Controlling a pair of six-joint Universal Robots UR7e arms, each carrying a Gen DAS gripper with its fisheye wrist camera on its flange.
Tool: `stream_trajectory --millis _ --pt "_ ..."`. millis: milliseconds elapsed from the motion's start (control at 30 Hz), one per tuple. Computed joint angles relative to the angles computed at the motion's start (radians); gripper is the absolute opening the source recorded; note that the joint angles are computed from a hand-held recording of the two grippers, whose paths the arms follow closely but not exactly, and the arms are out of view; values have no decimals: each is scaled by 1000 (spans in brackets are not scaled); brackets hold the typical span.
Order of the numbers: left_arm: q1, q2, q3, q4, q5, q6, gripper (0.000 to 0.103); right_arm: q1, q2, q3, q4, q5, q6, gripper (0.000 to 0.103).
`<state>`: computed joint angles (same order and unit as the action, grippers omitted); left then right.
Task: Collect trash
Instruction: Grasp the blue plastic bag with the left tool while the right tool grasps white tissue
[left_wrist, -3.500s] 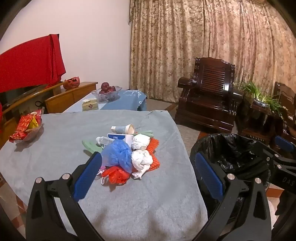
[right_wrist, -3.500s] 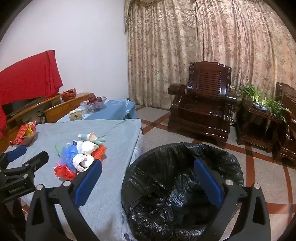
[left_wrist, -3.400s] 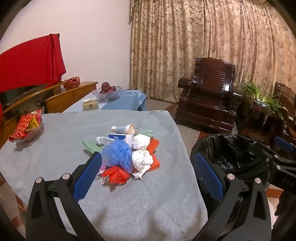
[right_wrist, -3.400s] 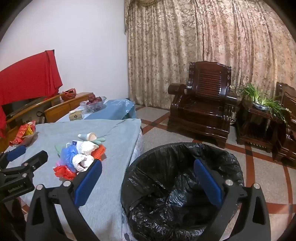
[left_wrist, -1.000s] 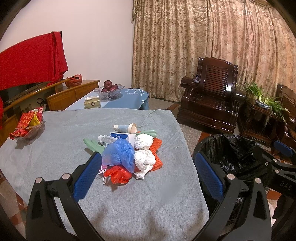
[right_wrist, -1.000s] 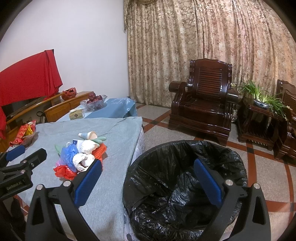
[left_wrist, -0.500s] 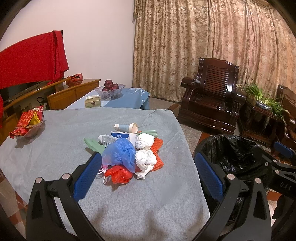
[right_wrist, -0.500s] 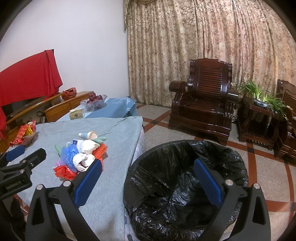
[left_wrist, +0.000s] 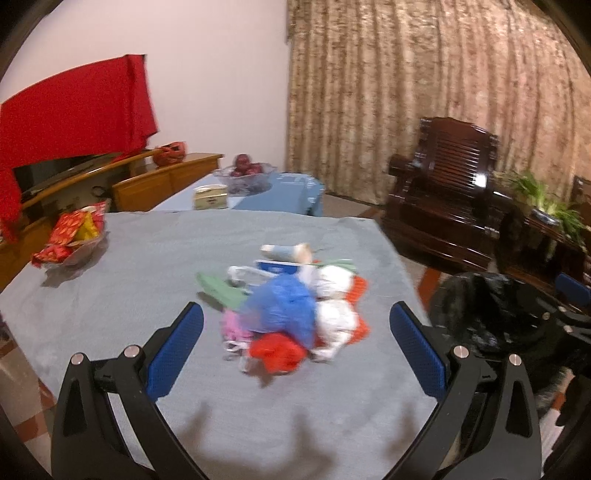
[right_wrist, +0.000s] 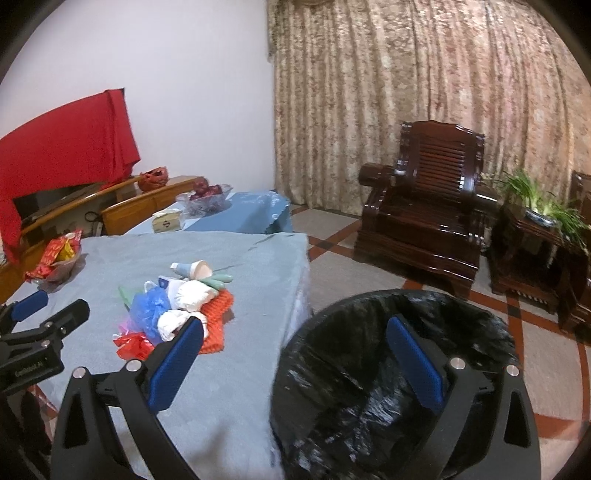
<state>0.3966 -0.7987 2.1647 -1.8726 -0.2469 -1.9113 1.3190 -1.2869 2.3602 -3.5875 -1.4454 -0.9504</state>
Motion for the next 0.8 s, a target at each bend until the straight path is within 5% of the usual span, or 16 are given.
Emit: stream_trajectory --millis 200,533,800 --pt "45 -47 -20 397 -12 -327 98 61 113 -47 8 -39 -11 97" --pt "132 -97 61 308 20 -299 98 122 303 -135 14 -126 -19 92" --pt "189 -97 132 17 58 -76 98 150 417 -203 58 -188 -30 74"
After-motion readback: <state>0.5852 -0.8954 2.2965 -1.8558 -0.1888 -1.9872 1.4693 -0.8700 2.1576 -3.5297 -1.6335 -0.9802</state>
